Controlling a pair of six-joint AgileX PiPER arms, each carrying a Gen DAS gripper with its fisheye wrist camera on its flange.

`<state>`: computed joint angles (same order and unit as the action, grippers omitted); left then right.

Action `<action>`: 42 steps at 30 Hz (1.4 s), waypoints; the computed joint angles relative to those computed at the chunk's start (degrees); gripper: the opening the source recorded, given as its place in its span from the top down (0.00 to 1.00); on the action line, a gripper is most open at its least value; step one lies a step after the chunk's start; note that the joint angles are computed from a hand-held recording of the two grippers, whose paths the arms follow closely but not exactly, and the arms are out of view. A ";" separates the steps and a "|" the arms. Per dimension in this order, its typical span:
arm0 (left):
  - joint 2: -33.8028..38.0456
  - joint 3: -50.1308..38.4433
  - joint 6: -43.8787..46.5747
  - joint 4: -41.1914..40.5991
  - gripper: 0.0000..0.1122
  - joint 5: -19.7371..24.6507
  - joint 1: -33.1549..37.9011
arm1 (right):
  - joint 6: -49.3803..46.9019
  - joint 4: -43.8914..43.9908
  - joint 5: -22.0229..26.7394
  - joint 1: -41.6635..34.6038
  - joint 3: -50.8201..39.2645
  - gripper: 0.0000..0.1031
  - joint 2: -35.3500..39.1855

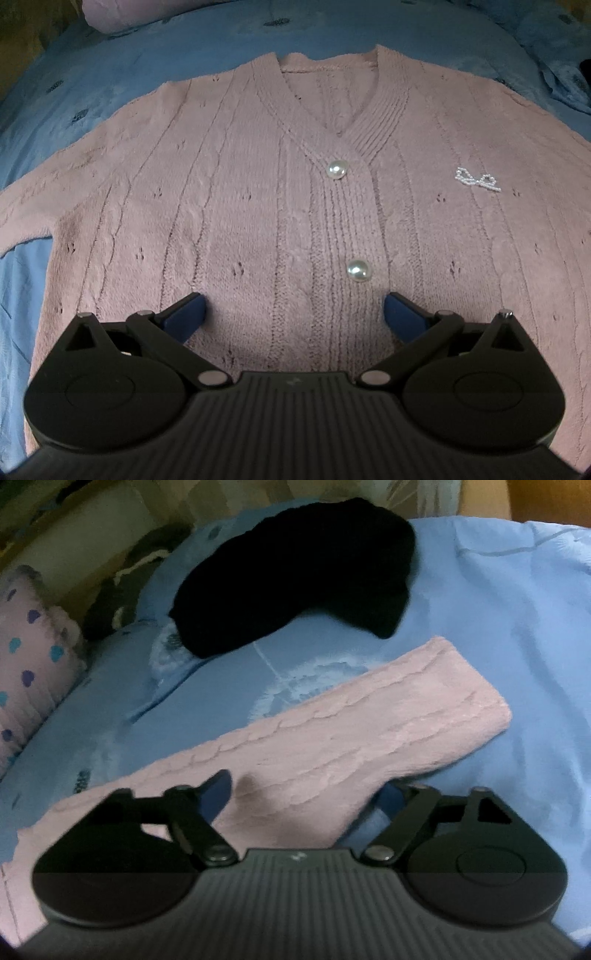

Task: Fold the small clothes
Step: 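Move the right tool to the sleeve cuff and close on it, then lift the cuff with the right tool and fold the sleeve across the front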

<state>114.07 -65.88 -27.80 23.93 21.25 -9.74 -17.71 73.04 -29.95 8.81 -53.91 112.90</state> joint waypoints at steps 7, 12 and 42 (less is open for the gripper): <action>0.70 -1.84 3.74 -3.20 0.08 1.54 0.46 | 7.88 -4.51 -0.15 -0.80 2.63 0.38 -1.32; 0.73 -1.97 3.95 -2.84 0.08 1.71 0.36 | 10.43 -5.95 -1.05 -1.30 3.80 0.64 -1.74; -10.82 -1.49 7.78 -4.54 0.08 7.18 2.63 | 6.42 -13.59 -2.86 10.61 3.58 0.89 -13.50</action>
